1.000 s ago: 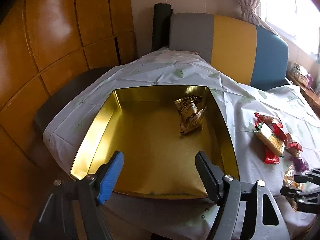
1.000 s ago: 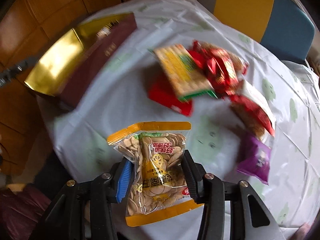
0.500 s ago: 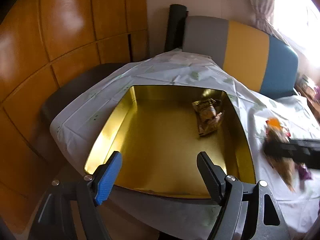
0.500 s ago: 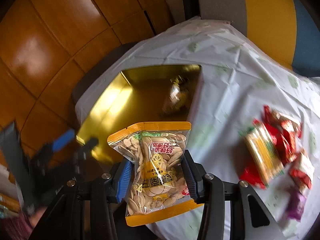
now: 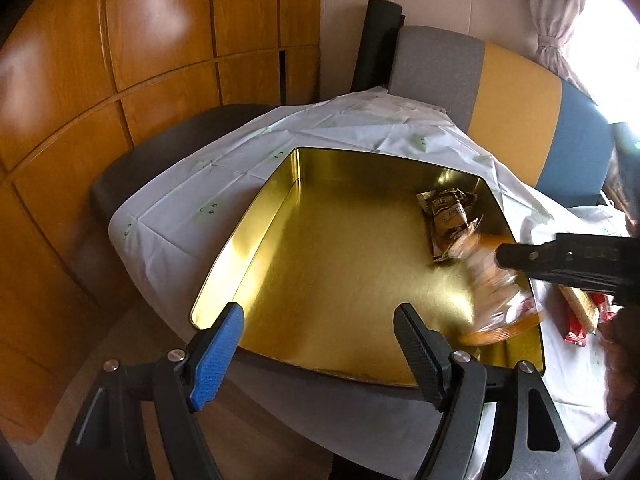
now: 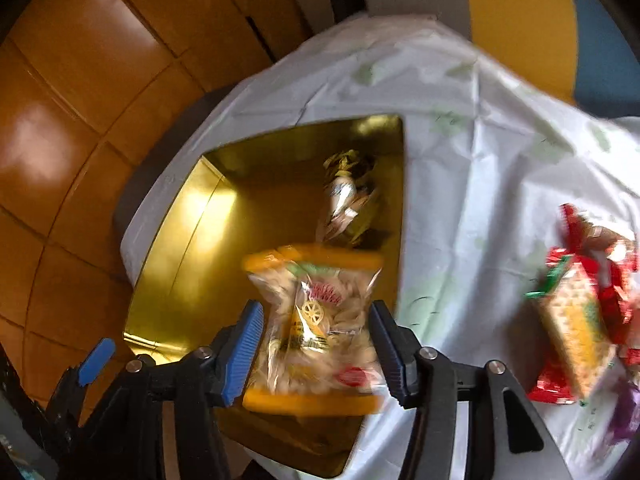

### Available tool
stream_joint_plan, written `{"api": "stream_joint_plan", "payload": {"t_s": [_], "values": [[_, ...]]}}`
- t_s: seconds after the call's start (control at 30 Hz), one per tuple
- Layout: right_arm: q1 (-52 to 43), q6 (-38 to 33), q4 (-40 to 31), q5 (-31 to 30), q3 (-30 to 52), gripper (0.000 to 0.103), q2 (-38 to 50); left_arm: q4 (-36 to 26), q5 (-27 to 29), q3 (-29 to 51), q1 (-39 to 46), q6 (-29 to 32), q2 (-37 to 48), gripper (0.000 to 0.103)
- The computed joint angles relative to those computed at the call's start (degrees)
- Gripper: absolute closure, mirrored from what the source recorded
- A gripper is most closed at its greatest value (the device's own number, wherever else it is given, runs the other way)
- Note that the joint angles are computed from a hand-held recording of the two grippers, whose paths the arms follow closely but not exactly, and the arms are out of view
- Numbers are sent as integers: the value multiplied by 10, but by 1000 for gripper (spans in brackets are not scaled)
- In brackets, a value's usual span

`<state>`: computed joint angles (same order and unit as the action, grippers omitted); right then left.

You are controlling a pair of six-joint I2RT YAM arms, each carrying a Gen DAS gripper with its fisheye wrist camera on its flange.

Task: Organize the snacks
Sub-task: 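Carry the orange-ended seed bag into the gold tin and release with the right gripper, then move the left gripper back over the snack pile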

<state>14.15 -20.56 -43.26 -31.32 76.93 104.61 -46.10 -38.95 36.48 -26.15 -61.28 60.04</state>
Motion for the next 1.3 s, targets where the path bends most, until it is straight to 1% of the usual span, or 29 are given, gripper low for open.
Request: {"api": "stream_joint_plan", "payload": {"t_s": [0.03,0.07,0.1,0.17,0.3,0.43,0.53,0.63,0.7,0.8,0.93,1.03,1.07,1.13,1.17,1.3], "values": [[-11,-15,-15,-33,4,44,-1,-1,-1,2,-3,-2,2,25],[-16,-24,-25,-46,5,43,-2,-2,-2,5,-8,-4,5,25],[-20,-28,-23,-45,0,43,-15,-1,-3,8,-9,-3,8,25],[-27,-29,15,-27,-37,43,-55,-9,-12,17,-22,-6,13,25],[-53,-58,27,-16,-63,43,-83,-19,-21,30,-46,-8,22,25],[-93,-124,47,9,-104,43,-115,-22,-22,43,-66,-13,38,25],[-143,-194,53,25,-117,43,-125,-17,-24,61,-83,-4,57,25],[-199,-246,51,25,-101,43,-111,-10,-21,75,-101,4,76,25],[-231,-262,50,29,-83,43,-99,-2,-17,84,-113,12,90,25],[-280,-283,49,39,-28,43,-58,5,-19,105,-131,23,117,25],[-334,-280,73,53,54,43,8,18,-14,133,-143,47,141,25],[-364,-251,84,62,118,43,72,24,-4,159,-153,61,168,25],[-374,-228,87,62,138,43,96,25,-2,171,-160,66,180,25],[-379,-174,54,88,202,43,144,27,-1,184,-168,73,194,25],[-383,-149,47,81,226,43,159,29,2,193,-173,79,204,25],[-392,-135,29,81,258,43,176,34,12,220,-186,94,236,25]]}}
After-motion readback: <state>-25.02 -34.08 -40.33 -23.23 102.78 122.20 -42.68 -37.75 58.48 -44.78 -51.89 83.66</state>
